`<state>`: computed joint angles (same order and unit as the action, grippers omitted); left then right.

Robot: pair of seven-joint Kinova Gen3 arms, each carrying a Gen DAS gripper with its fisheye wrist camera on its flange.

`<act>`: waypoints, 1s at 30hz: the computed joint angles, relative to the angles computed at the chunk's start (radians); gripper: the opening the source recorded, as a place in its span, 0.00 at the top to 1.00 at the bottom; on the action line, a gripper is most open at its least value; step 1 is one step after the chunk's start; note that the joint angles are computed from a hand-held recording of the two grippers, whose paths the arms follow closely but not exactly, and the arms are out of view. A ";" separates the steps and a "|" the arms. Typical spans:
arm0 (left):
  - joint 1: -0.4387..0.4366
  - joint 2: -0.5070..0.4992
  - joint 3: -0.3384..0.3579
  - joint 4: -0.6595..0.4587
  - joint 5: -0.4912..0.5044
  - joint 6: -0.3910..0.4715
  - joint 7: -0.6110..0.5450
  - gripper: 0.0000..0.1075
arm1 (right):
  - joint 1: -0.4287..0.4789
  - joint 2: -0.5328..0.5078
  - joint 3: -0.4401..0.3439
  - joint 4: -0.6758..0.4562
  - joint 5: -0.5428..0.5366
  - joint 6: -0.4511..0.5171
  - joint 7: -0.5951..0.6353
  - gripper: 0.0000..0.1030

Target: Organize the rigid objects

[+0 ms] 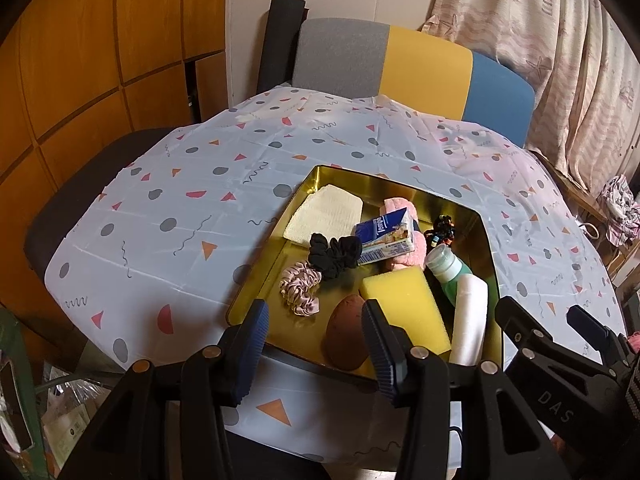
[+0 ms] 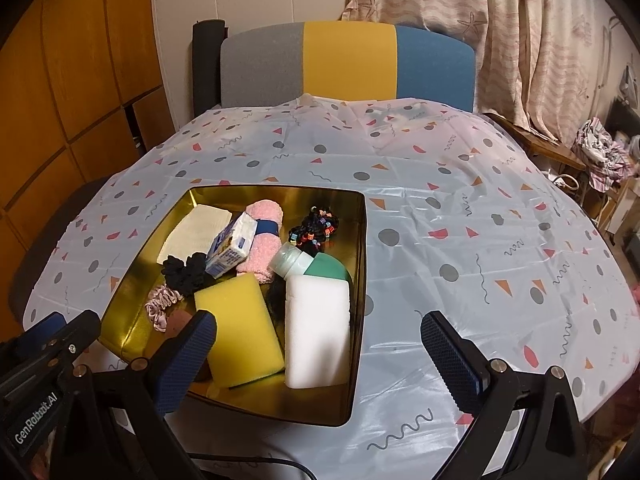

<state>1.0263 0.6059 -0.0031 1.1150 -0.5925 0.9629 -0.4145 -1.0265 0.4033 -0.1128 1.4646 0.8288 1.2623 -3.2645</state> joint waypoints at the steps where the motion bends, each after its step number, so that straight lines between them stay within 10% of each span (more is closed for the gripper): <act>1: 0.000 0.000 0.000 0.000 -0.001 -0.001 -0.001 0.55 | 0.000 0.000 0.000 0.000 0.001 0.000 0.000 0.00; 30: 0.012 0.012 -0.001 -0.018 -0.009 0.013 -0.028 0.55 | 0.008 -0.008 -0.005 0.017 -0.007 -0.009 -0.012 0.00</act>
